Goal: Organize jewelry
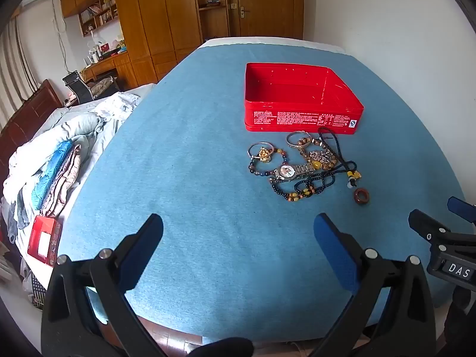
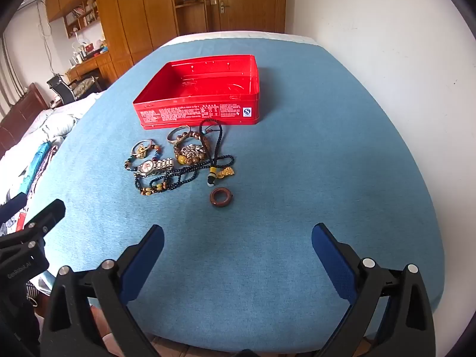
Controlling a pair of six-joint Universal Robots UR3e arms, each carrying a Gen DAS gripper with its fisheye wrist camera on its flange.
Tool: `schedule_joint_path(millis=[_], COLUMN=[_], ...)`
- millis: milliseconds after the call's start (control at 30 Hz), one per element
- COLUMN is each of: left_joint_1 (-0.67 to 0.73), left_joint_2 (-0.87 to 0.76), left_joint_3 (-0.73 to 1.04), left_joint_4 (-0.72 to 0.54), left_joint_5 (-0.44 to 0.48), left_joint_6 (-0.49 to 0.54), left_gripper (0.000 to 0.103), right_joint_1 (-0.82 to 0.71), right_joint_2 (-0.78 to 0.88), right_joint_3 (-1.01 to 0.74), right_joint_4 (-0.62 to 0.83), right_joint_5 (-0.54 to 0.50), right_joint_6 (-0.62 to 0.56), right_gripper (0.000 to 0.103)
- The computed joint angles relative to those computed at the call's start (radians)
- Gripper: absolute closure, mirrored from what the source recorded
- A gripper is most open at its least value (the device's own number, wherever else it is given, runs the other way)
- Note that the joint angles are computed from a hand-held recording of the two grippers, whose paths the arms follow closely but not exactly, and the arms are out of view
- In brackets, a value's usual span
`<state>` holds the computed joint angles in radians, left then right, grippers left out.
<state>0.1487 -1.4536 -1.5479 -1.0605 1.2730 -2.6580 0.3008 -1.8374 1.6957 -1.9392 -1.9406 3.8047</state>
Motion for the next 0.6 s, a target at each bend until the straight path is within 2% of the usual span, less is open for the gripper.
schedule_joint_path(millis=[600], left_joint_1=[0.000], left_joint_2=[-0.001], left_joint_3=[0.002], left_joint_4=[-0.003], left_joint_5=[-0.001], left_joint_6=[-0.001], left_gripper=[0.003], right_joint_1=[0.002], right_joint_2=[0.006], right_joint_3=[-0.004], right_joint_4=[-0.003], right_joint_5=[-0.005], right_joint_6=[0.001], right_gripper=[0.004])
